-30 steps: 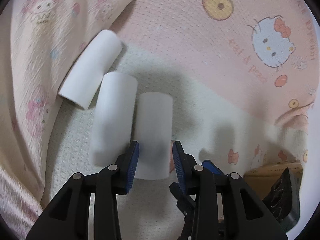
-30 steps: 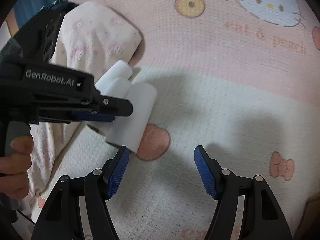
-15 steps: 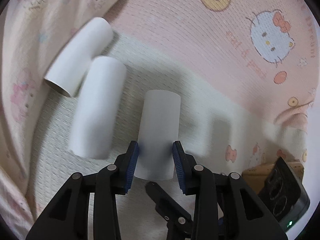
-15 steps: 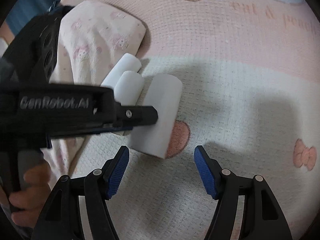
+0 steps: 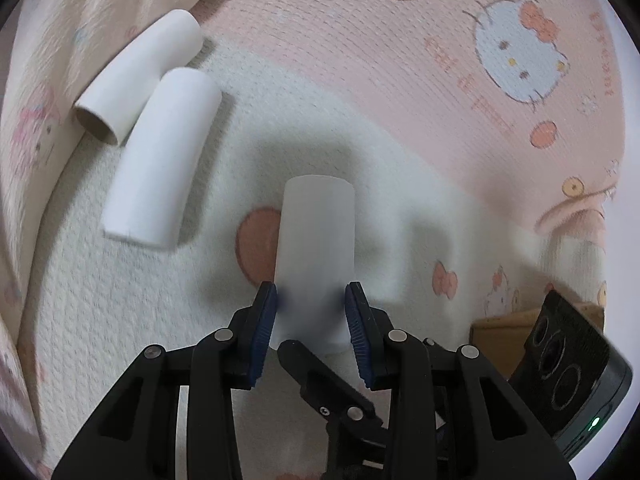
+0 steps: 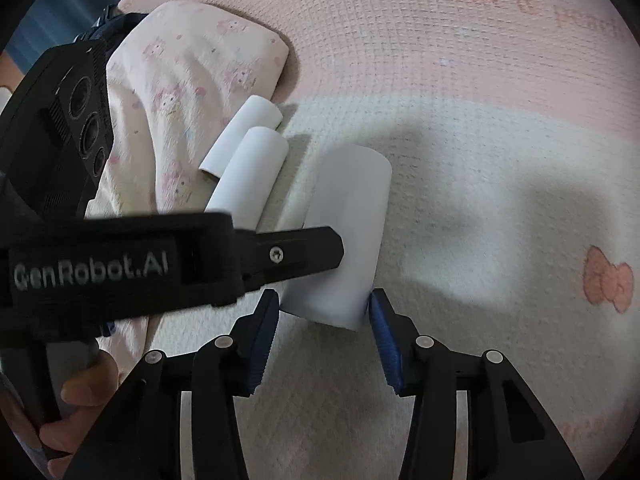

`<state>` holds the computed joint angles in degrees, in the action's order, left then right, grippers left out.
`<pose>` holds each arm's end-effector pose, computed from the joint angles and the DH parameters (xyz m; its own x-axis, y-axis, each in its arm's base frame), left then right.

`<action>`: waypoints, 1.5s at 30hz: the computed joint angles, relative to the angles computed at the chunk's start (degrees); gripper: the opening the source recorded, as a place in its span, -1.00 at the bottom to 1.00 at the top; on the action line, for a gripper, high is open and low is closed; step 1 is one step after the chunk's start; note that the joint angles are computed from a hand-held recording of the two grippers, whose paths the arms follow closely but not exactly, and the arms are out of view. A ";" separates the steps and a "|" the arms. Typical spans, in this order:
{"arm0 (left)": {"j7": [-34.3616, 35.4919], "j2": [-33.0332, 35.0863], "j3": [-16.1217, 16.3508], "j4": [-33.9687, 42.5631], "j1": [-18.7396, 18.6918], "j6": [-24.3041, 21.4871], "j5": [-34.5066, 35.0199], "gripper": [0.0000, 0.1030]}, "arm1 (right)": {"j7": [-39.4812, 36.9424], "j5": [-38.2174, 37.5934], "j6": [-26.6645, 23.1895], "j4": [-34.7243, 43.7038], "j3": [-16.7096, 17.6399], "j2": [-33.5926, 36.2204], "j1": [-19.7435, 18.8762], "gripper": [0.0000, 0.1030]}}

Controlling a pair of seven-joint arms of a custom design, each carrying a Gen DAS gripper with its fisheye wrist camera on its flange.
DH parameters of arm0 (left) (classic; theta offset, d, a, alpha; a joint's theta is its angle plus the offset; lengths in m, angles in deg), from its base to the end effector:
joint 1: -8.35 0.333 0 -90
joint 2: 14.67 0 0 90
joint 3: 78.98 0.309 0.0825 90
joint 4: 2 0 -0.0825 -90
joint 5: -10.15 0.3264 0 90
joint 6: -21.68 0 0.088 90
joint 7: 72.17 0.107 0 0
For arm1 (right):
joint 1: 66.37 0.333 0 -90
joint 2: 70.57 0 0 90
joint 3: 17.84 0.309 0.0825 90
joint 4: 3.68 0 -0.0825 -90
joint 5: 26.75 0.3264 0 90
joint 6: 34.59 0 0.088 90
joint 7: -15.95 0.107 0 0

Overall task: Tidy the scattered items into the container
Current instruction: 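Close the left tool on another white tube while the right tool grips it, then lift the second tube off the sheet with both tools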

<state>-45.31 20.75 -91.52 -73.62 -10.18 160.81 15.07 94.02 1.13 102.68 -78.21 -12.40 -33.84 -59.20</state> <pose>0.6335 -0.3262 0.4832 0.4314 -0.7487 0.5033 -0.7816 -0.5888 -0.2059 0.6972 0.1402 0.4347 0.1968 -0.8931 -0.4046 -0.9010 -0.0020 -0.4339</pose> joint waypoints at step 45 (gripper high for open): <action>-3.97 -1.40 -3.09 -7.83 -1.53 11.37 -5.37 -0.09 | 3.64 -4.43 -7.27 -12.76 -3.13 -10.27 0.50 -0.22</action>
<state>-49.28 19.34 -94.61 -81.45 -11.71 172.18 9.70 97.66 -3.30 95.42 -90.97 -15.53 -44.11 -58.70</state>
